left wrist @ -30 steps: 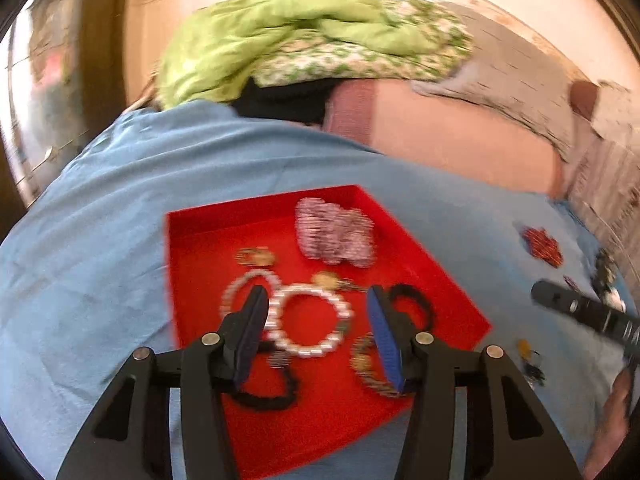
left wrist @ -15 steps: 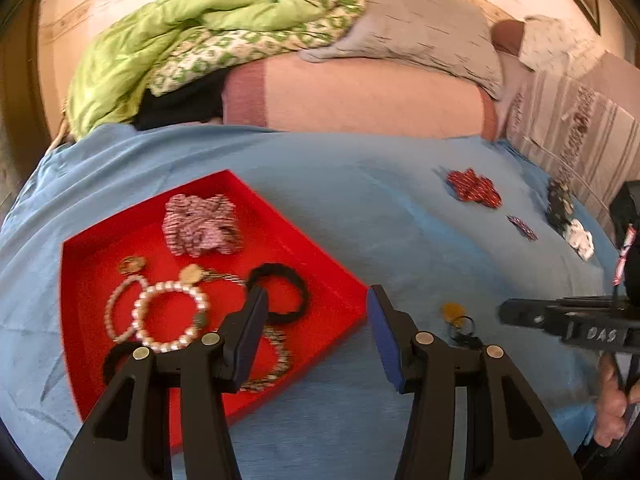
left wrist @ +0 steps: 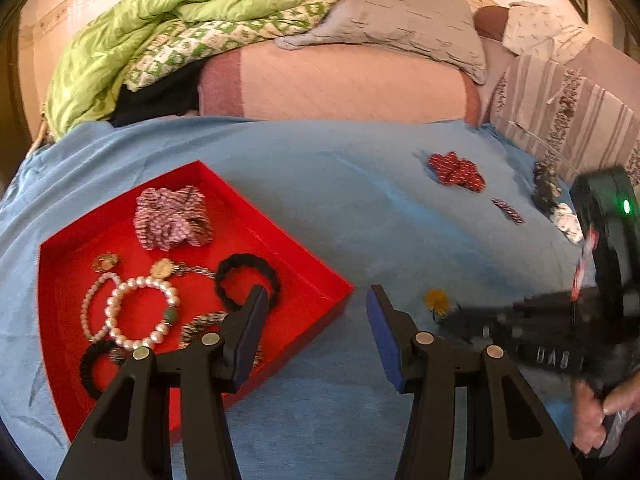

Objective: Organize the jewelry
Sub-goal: 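Grasp the gold coin pendant cord with the right tool while the left tool grasps the pearl drop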

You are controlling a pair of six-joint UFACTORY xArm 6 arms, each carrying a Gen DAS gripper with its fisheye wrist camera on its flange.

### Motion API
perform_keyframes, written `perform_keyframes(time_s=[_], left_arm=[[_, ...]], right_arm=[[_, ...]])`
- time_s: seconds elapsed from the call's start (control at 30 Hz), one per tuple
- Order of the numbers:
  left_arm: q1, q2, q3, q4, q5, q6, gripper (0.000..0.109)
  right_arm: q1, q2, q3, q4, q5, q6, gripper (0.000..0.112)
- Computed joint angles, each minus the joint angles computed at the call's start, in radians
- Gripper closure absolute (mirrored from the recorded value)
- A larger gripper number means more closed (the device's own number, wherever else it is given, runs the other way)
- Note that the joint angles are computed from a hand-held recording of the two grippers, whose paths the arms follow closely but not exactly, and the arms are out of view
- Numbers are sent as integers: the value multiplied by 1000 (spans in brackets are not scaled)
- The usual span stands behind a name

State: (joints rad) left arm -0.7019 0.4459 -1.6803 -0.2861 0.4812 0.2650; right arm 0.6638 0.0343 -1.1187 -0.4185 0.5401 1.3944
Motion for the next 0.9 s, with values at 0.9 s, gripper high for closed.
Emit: perform_keyframes(time_s=[0.9], left_arm=[[-86,13,12,-85,77,139,97]], right_arm=[[-1,-170,64,-413,74,401,103]])
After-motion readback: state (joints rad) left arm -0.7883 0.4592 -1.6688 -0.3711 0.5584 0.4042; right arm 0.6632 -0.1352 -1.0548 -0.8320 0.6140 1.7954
